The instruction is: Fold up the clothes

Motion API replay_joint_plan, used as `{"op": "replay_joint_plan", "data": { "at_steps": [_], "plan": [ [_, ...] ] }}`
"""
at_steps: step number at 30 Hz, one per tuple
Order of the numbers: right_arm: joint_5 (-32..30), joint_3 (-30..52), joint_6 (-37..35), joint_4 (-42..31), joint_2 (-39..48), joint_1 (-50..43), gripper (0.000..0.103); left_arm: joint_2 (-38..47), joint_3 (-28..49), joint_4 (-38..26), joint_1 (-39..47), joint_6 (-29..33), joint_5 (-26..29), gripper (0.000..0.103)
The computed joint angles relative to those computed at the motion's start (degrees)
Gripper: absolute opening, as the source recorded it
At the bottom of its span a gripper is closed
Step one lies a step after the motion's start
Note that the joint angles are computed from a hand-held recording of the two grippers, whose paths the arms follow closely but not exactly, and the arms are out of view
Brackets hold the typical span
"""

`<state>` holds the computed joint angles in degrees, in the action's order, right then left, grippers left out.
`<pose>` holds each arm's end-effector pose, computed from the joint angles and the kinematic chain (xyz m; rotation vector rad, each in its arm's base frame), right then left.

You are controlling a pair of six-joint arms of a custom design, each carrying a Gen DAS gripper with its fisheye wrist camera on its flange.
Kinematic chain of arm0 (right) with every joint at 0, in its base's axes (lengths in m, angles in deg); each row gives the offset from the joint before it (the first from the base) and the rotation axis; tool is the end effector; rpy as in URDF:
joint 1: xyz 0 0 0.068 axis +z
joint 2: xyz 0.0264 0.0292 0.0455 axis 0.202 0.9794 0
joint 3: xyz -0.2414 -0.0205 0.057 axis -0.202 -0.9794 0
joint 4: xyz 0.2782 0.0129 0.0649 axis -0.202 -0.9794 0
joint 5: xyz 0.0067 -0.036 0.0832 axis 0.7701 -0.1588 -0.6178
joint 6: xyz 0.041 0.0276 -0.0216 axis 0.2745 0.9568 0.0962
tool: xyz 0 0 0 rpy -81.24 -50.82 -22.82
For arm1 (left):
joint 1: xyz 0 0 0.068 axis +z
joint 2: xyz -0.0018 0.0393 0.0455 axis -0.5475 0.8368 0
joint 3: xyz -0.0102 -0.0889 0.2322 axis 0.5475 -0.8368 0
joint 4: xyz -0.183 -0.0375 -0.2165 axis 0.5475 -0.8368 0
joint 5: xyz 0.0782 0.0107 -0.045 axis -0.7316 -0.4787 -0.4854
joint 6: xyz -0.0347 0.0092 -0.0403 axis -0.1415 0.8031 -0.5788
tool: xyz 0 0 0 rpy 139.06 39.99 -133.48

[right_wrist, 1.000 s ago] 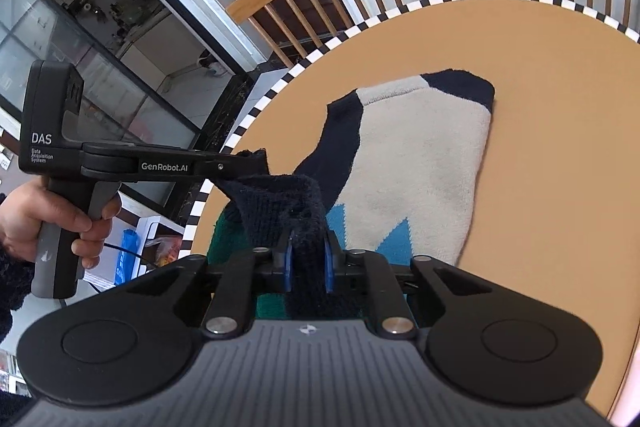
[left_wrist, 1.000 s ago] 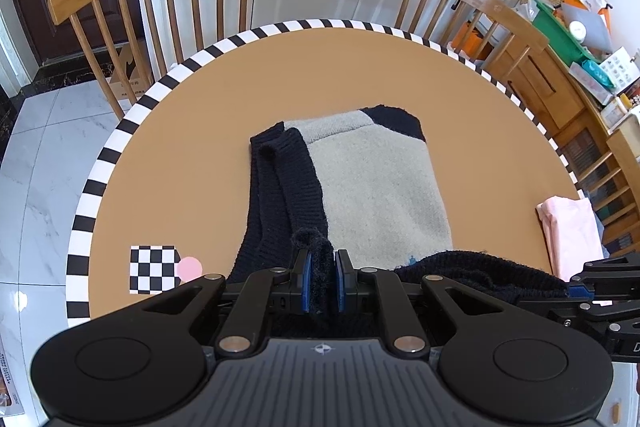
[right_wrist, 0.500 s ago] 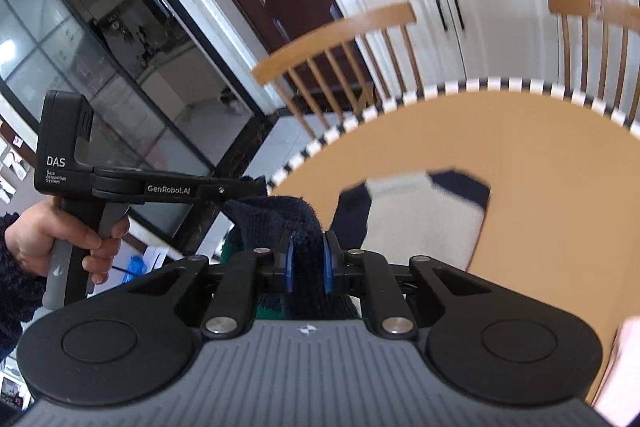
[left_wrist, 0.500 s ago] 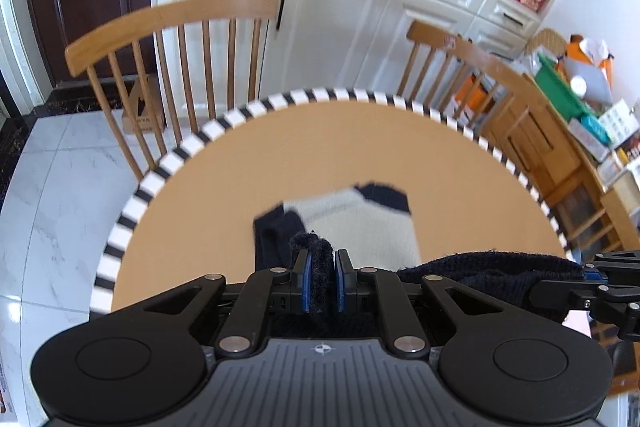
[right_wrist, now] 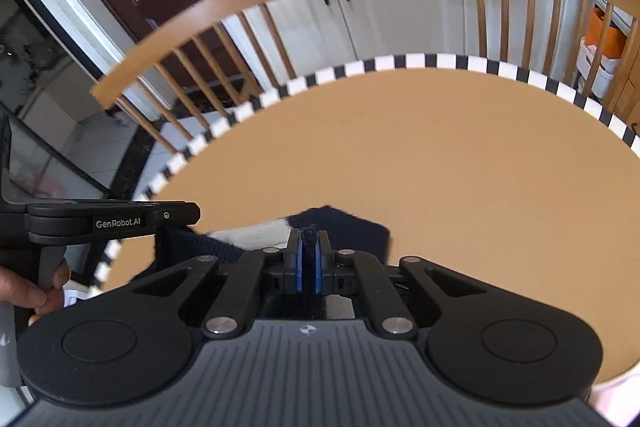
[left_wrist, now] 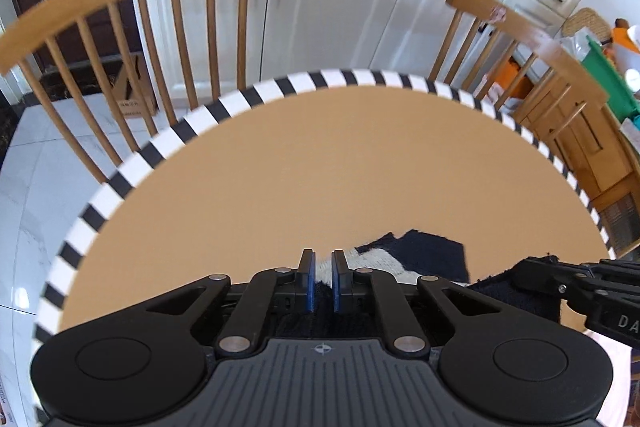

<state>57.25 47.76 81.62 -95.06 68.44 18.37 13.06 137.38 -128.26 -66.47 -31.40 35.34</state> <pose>0.3057 0.0515 0.2207 -0.4713 2.5845 0.5927 0.2883 -0.1795 0.2329 -0.3826 2.6304 -0.1454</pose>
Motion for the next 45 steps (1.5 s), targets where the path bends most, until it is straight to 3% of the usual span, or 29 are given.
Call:
{"op": "replay_joint_plan", "data": {
  "at_steps": [6, 11, 13, 16, 20, 24, 27, 30, 34, 35, 37, 39, 41, 43, 45],
  "plan": [
    [-0.8, 1.0, 3.7, 7.1, 6.2, 1.0, 0.005, 2.3, -2.6, 7.3, 4.5, 3.3, 4.1, 0.005],
    [2.5, 2.4, 7.0, 13.4, 11.1, 2.4, 0.005, 0.5, -3.8, 11.8, 7.0, 4.9, 5.3, 0.005],
    [1.2, 2.0, 9.0, 16.4, 12.2, 1.7, 0.005, -3.3, -6.1, 12.8, 6.7, 5.7, 5.7, 0.006],
    [4.8, 2.0, 9.1, 18.2, 15.4, 2.5, 0.005, -10.3, -10.5, 12.6, 4.9, 5.5, 6.7, 0.006],
    [7.5, 1.3, 10.4, 20.8, 18.9, 3.2, 0.005, -18.9, -17.5, 11.4, -2.9, -0.6, 9.1, 0.005],
    [11.0, -1.1, 11.1, 24.6, 19.2, 4.9, 0.005, -23.8, -22.0, 12.1, -17.1, -12.0, 3.8, 0.006],
    [14.6, -3.1, 10.5, 27.5, 18.8, 6.8, 0.005, -19.6, -20.8, 11.9, -26.0, -13.6, -6.2, 0.009],
    [16.1, -4.8, 10.7, 27.4, 16.1, 7.7, 0.008, -13.0, -19.3, 12.3, -26.3, -14.5, -8.4, 0.007],
    [10.1, -9.4, 7.5, 22.2, 3.5, 4.8, 0.019, -9.2, -22.4, 16.0, -24.8, -13.6, -8.6, 0.003],
    [7.8, -10.7, 5.8, 20.0, -0.8, 3.6, 0.032, -9.2, -23.3, 17.6, -24.8, -13.2, -9.1, 0.003],
    [3.4, -14.0, 0.6, 14.3, -9.6, 1.0, 0.044, -8.2, -23.7, 19.1, -25.1, -11.7, -11.3, 0.003],
    [-0.9, -16.9, -5.7, 7.0, -18.0, -2.0, 0.048, -9.1, -24.3, 19.6, -25.4, -12.9, -11.8, 0.003],
    [-2.9, -20.7, -11.7, 1.2, -24.9, -5.6, 0.075, -13.0, -25.8, 19.5, -25.5, -15.0, -11.5, 0.004],
    [-4.2, -24.7, -16.8, -1.8, -29.0, -9.9, 0.080, -19.1, -27.5, 16.7, -26.6, -17.2, -13.7, 0.021],
    [-3.6, -26.3, -15.3, -1.0, -27.4, -12.4, 0.079, -24.3, -28.5, 12.5, -25.8, -18.0, -16.3, 0.037]
  ]
}}
